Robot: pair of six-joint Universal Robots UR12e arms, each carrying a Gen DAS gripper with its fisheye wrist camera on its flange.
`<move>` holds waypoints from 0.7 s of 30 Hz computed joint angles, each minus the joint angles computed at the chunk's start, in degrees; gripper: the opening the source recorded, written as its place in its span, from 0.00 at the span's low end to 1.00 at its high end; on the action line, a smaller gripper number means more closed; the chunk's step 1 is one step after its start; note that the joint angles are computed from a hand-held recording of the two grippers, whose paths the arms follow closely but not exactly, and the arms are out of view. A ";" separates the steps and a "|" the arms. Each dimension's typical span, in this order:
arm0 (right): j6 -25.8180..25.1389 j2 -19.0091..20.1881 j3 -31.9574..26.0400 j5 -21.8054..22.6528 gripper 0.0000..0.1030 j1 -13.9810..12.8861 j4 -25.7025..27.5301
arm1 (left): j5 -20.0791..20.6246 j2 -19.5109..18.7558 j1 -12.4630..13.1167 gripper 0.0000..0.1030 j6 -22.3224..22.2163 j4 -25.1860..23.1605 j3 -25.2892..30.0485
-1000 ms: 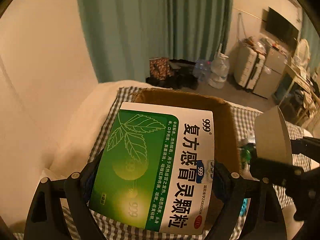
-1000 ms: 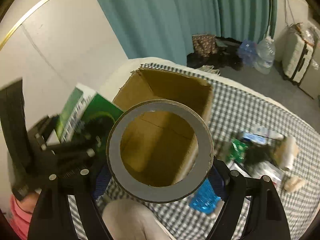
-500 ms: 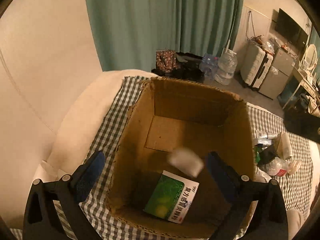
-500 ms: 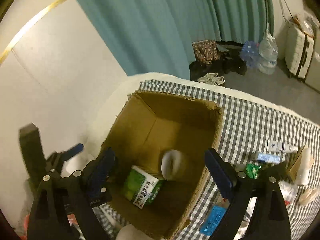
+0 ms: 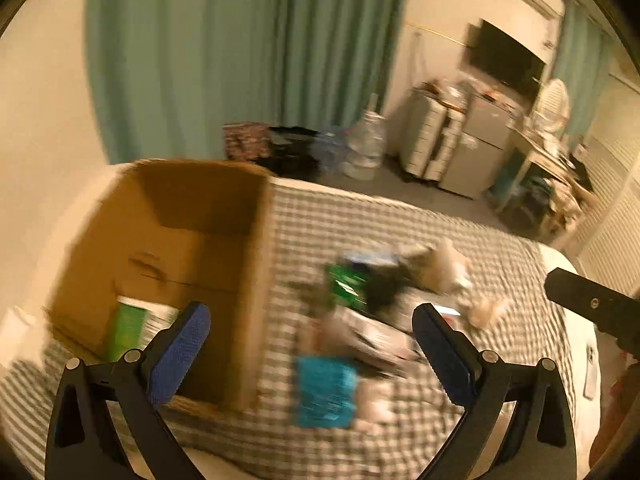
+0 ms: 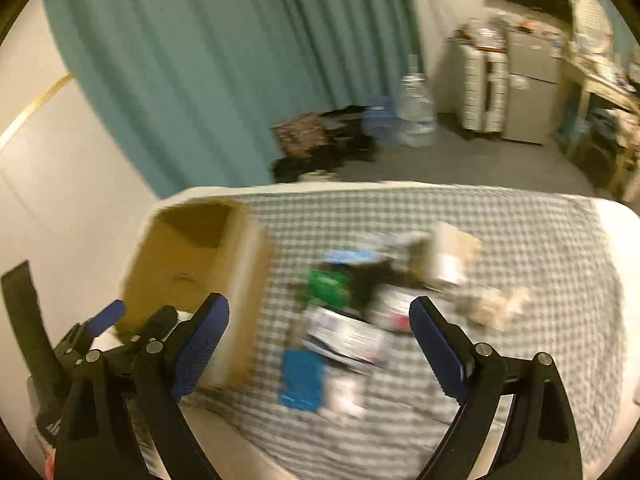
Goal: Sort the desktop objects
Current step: 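Grasp the white tissue pack with the left gripper while the right gripper grasps the white cloth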
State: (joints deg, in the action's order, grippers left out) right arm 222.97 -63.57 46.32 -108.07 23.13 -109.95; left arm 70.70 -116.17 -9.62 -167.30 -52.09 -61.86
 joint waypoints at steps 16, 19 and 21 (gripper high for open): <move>15.71 -13.28 27.22 4.69 0.90 -7.19 -10.75 | 9.91 -1.95 -6.19 1.00 5.85 -2.91 -3.89; 15.86 -11.54 26.11 5.56 0.90 -8.49 -8.16 | 12.44 -3.28 -6.86 1.00 4.72 -1.46 -3.42; 14.77 -10.10 25.25 6.28 0.90 -9.38 -6.90 | 13.34 -4.36 -7.31 1.00 5.31 -2.22 -2.57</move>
State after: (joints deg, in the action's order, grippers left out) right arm 237.75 -73.66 71.57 -101.79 13.75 -116.86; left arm 84.04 -120.53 -16.93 -161.99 -54.31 -64.44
